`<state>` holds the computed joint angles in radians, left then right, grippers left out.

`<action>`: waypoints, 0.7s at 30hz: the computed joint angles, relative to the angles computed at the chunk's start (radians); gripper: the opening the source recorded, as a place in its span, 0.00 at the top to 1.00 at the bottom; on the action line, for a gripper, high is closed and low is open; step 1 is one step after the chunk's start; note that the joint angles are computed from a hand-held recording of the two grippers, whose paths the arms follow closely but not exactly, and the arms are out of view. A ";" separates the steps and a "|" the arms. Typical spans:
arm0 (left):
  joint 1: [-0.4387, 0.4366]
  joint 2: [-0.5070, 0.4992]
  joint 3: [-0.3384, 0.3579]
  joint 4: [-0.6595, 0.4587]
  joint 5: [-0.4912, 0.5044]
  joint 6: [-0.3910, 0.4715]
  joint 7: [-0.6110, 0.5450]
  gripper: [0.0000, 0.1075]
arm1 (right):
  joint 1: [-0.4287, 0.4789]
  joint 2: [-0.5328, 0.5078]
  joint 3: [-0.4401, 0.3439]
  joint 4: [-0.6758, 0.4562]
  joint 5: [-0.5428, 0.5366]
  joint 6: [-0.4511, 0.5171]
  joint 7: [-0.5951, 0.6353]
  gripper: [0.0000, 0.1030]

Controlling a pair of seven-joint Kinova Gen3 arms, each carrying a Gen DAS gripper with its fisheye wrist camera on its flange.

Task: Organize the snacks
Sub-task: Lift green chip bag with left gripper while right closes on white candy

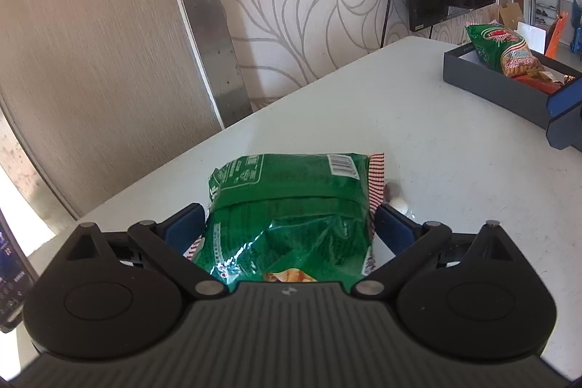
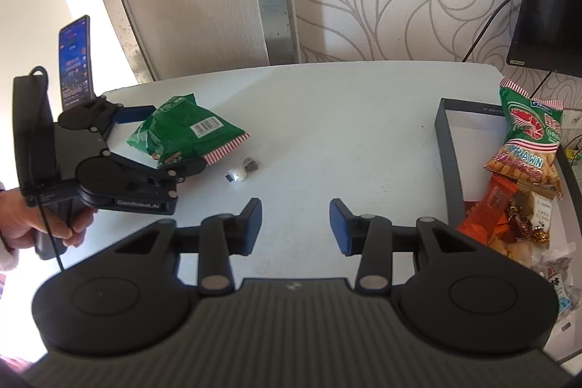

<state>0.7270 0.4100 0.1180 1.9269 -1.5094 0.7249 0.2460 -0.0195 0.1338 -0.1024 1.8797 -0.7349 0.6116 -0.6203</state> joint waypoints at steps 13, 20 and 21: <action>-0.013 -0.022 0.048 0.085 -0.082 0.065 0.223 0.19 | -0.095 0.142 -0.073 -0.102 0.120 -0.046 -0.170 0.59; 0.010 -0.043 0.059 0.099 -0.008 0.114 0.228 0.19 | -0.189 0.190 -0.082 -0.117 0.255 -0.146 -0.349 0.59; 0.013 -0.044 0.059 0.099 -0.001 0.118 0.222 0.19 | -0.202 0.197 -0.080 -0.121 0.281 -0.156 -0.380 0.59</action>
